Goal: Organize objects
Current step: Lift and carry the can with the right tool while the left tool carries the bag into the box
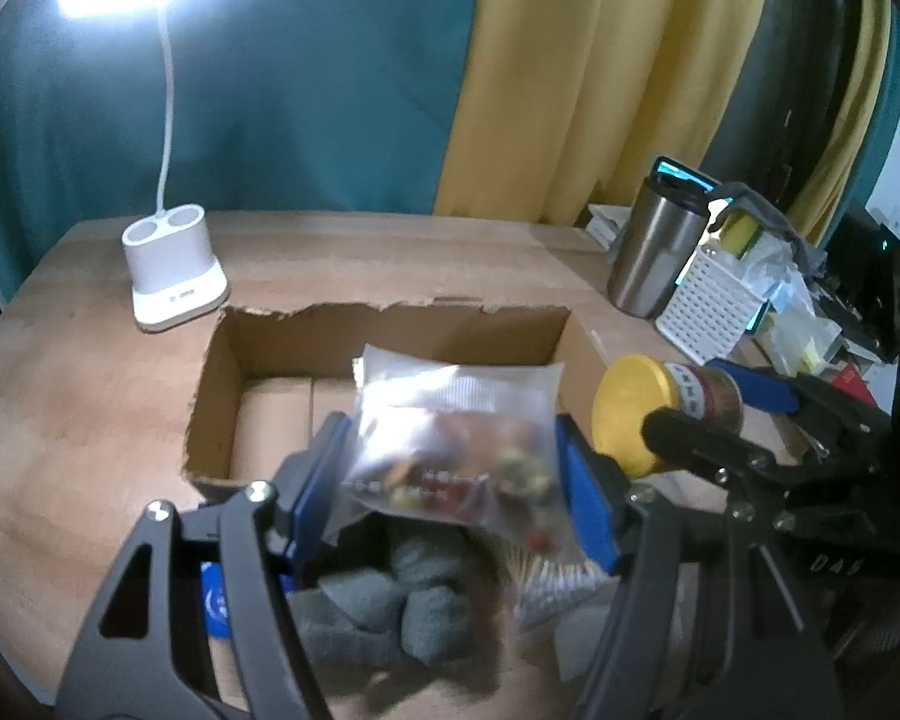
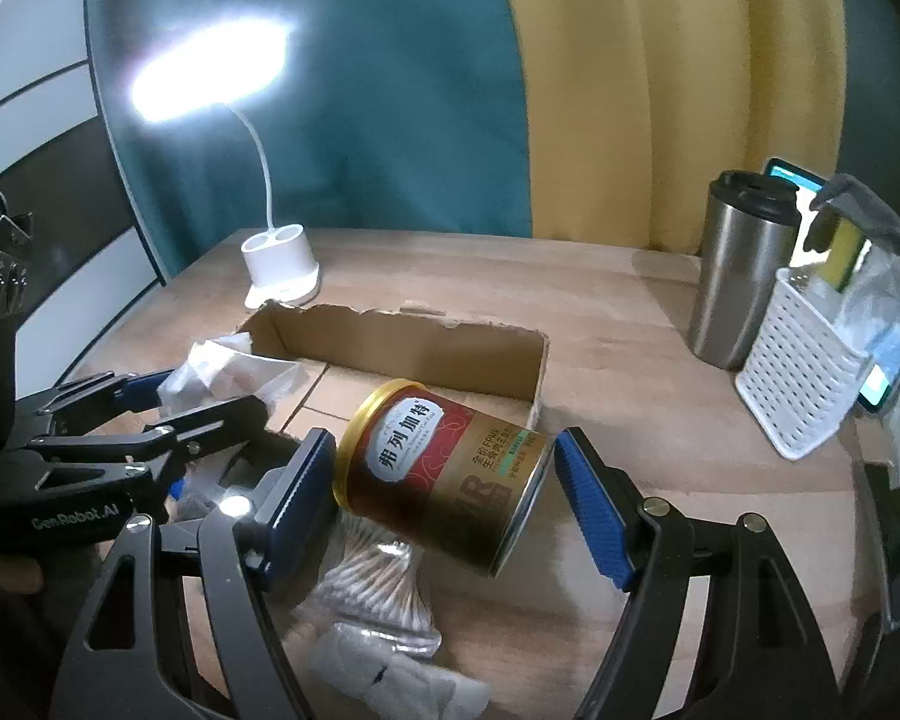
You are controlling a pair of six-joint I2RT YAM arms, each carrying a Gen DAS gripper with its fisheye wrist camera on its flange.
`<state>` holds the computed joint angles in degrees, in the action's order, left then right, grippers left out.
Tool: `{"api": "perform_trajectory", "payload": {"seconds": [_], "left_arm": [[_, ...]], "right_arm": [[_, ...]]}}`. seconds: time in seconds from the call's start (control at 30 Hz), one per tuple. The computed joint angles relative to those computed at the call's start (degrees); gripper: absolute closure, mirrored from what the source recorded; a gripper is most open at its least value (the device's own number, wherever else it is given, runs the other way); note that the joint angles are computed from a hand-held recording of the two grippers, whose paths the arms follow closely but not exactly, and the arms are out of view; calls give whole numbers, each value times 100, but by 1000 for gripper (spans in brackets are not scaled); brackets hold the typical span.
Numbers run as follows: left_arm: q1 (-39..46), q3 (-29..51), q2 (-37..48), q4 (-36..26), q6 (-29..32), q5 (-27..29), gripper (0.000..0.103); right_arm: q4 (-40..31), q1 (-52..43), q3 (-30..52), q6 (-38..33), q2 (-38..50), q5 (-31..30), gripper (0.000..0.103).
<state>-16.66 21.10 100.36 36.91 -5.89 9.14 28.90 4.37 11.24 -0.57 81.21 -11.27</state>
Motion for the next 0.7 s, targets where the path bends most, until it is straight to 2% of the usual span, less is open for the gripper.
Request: {"api": "perform_trajectory", "payload": {"seconds": [0.47, 0.7], "left_arm": [[118, 1062, 1011, -393, -82, 140, 35], [248, 1417, 1526, -567, -149, 174, 35]], "right_arm": [[-134, -30, 925, -199, 1080, -284, 25], [-218, 165, 1297, -256, 1712, -223, 25]]}}
